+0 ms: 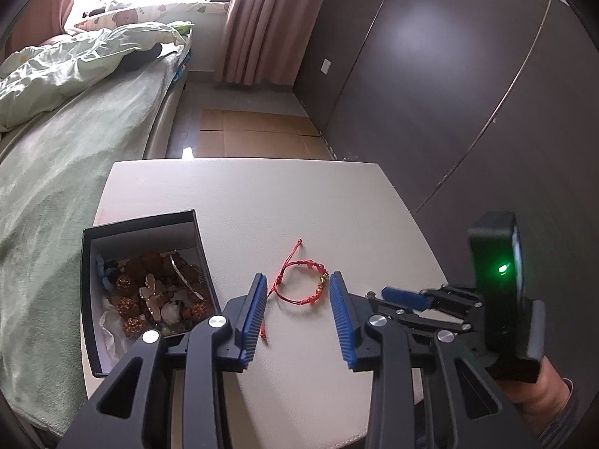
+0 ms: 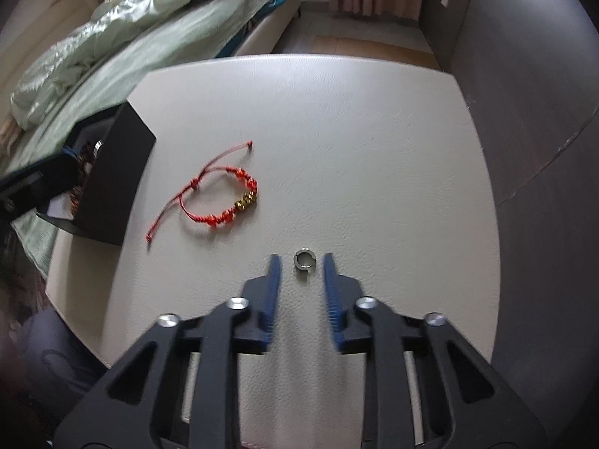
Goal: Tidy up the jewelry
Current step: 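Move the right tool to the small silver ring and grasp it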
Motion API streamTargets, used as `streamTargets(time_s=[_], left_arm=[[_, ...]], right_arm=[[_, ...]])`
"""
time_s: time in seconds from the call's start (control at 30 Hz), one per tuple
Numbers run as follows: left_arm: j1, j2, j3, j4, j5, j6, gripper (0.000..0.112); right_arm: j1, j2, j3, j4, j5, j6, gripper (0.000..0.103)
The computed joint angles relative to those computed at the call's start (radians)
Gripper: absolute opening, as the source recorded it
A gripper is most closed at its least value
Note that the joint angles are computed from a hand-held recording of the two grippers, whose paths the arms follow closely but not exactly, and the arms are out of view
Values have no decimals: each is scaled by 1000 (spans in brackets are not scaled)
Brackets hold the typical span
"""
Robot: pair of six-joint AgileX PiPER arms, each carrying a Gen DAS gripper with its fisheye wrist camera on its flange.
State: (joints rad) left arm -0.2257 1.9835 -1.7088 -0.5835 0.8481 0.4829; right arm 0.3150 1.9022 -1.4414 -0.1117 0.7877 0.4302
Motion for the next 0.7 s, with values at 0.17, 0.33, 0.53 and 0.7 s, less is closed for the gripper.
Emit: streamTargets(time_s=[0.17,0.33,0.53,0.7], left_arm=[[4,-2,6,-8,2,12,32],[3,-2,7,-11,2,14,32],[-9,11,-12,7,7,-2,32],[-38,42,-55,51,21,-37,32]], right_arm=[[15,17,-6,-42,3,26,17],[9,13,8,-46,-15,25,13],[-5,-23,59,-23,-61,36,12],[-68,-113,162,64,-181,54,12]])
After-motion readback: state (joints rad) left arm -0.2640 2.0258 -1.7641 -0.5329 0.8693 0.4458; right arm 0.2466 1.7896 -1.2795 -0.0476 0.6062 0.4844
